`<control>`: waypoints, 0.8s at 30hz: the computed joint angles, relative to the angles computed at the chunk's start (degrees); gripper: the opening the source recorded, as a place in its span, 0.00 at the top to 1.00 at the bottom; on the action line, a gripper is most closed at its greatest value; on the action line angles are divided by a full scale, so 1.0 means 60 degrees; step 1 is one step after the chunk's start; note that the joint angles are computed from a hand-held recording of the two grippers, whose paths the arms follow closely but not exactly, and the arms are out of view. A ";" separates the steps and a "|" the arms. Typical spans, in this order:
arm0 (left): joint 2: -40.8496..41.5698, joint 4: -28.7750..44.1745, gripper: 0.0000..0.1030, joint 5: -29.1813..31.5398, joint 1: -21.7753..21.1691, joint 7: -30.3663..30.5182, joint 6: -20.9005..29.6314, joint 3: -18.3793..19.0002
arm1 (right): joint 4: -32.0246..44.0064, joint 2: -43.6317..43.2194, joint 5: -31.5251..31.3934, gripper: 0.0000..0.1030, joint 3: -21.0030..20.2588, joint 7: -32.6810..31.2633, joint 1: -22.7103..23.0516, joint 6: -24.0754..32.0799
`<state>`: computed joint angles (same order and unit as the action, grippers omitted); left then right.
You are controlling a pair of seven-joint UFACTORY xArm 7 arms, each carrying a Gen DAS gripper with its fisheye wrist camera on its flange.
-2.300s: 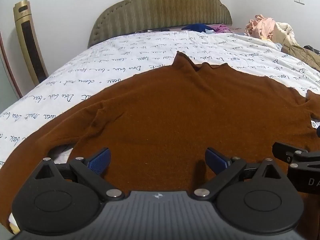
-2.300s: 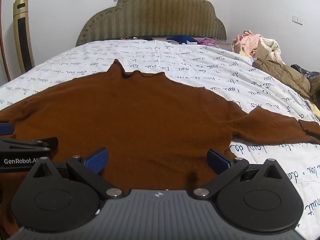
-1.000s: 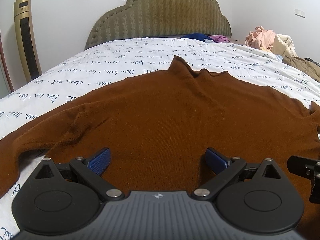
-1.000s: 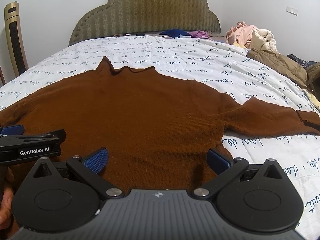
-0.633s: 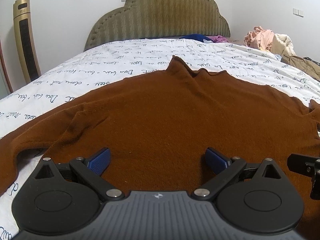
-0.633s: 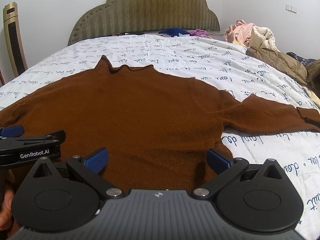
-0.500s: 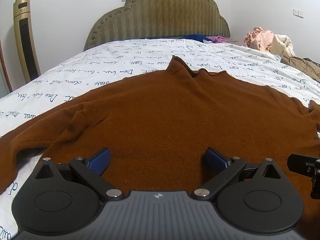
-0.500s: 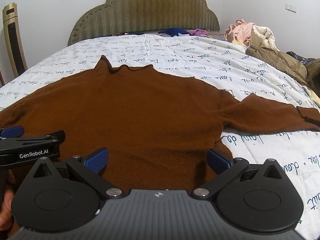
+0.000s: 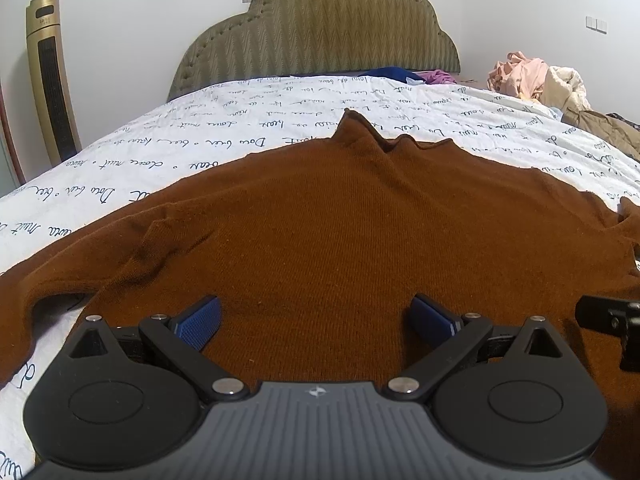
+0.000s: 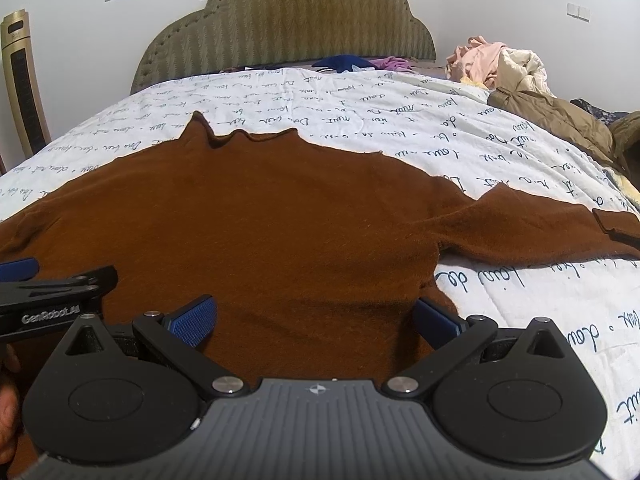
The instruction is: Fold small clothes
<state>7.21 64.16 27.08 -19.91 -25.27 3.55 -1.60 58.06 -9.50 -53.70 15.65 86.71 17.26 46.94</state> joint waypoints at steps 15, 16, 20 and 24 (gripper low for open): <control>0.0010 0.0025 0.02 0.0320 -0.0064 -0.0247 0.0054 0.0082 | -0.0256 0.0202 -0.0235 0.00 -0.0194 0.0215 -0.0128 -0.0441; 0.0011 0.0027 0.02 0.0339 -0.0062 -0.0255 0.0062 0.0081 | -0.0264 0.0205 -0.0259 0.00 -0.0199 0.0231 -0.0126 -0.0456; 0.0006 0.0022 0.02 0.0411 -0.0053 -0.0311 0.0065 0.0079 | -0.0285 0.0212 -0.0319 0.00 -0.0214 0.0278 -0.0116 -0.0477; 0.0003 0.0019 0.02 0.0441 -0.0039 -0.0325 0.0069 0.0070 | -0.0316 0.0207 -0.0285 0.00 -0.0242 0.0269 -0.0120 -0.0553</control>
